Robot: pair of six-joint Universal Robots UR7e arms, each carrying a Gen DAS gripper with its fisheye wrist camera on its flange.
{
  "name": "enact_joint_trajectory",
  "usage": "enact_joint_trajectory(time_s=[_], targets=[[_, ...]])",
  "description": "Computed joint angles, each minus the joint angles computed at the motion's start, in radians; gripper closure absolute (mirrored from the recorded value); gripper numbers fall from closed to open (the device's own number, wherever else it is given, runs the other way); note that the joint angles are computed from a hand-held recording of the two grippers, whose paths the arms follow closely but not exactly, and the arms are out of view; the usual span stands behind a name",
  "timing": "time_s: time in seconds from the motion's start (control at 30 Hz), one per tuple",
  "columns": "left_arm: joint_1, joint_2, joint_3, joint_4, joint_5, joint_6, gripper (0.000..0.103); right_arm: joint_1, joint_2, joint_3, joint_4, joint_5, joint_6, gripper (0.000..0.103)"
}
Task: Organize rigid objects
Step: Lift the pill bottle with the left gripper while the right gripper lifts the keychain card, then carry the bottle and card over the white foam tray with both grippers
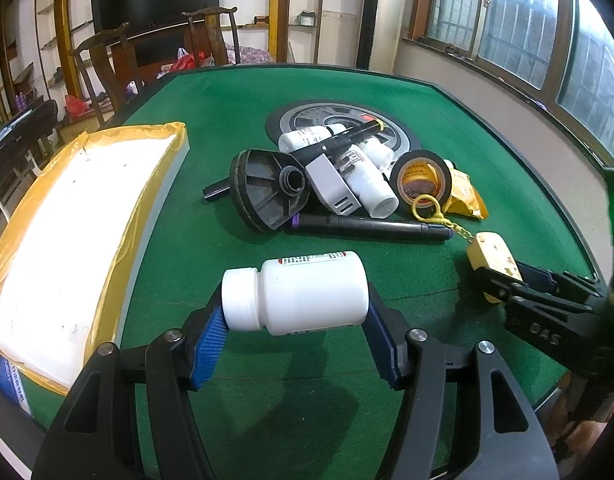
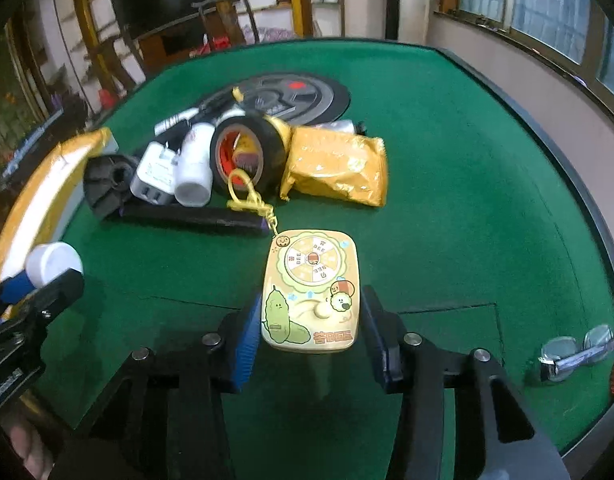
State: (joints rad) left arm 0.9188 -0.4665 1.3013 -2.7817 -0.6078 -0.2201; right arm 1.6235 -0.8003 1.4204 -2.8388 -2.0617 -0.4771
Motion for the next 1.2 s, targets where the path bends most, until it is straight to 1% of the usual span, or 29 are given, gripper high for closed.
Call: enact_joint_trajectory(time_s=[0.03, 0.1, 0.17, 0.3, 0.33, 0.47, 0.57, 0.77, 0.87, 1.2], targets=[[0.000, 0.000, 0.000, 0.000, 0.001, 0.001, 0.041, -0.001, -0.007, 0.006, 0.010, 0.014, 0.011, 0.061], [0.000, -0.001, 0.002, -0.001, 0.005, 0.002, 0.041, -0.012, -0.040, 0.032, 0.038, 0.065, 0.035, 0.061], [-0.002, 0.000, 0.004, -0.009, 0.012, 0.005, 0.041, -0.013, -0.054, 0.039, 0.046, 0.079, 0.040, 0.061], [-0.006, 0.003, 0.006, -0.023, 0.027, 0.011, 0.041, -0.012, -0.085, 0.078, 0.013, 0.115, 0.037, 0.061], [-0.008, 0.006, 0.006, -0.028, 0.036, 0.015, 0.041, -0.001, -0.076, 0.071, 0.009, 0.110, 0.041, 0.061], [-0.016, 0.015, 0.006, -0.063, 0.075, 0.044, 0.041, 0.003, -0.081, 0.078, -0.017, 0.140, 0.044, 0.061], [-0.019, 0.017, 0.008, -0.087, 0.091, 0.063, 0.041, 0.004, -0.090, 0.088, -0.028, 0.176, 0.038, 0.061], [-0.025, 0.014, 0.017, -0.123, 0.110, 0.083, 0.041, 0.019, -0.099, 0.109, -0.058, 0.197, 0.012, 0.061], [-0.028, 0.009, 0.028, -0.148, 0.122, 0.094, 0.041, 0.026, -0.095, 0.110, -0.067, 0.200, 0.017, 0.061], [-0.036, -0.006, 0.054, -0.250, 0.161, 0.147, 0.041, 0.058, -0.075, 0.095, -0.051, 0.205, -0.005, 0.061]])
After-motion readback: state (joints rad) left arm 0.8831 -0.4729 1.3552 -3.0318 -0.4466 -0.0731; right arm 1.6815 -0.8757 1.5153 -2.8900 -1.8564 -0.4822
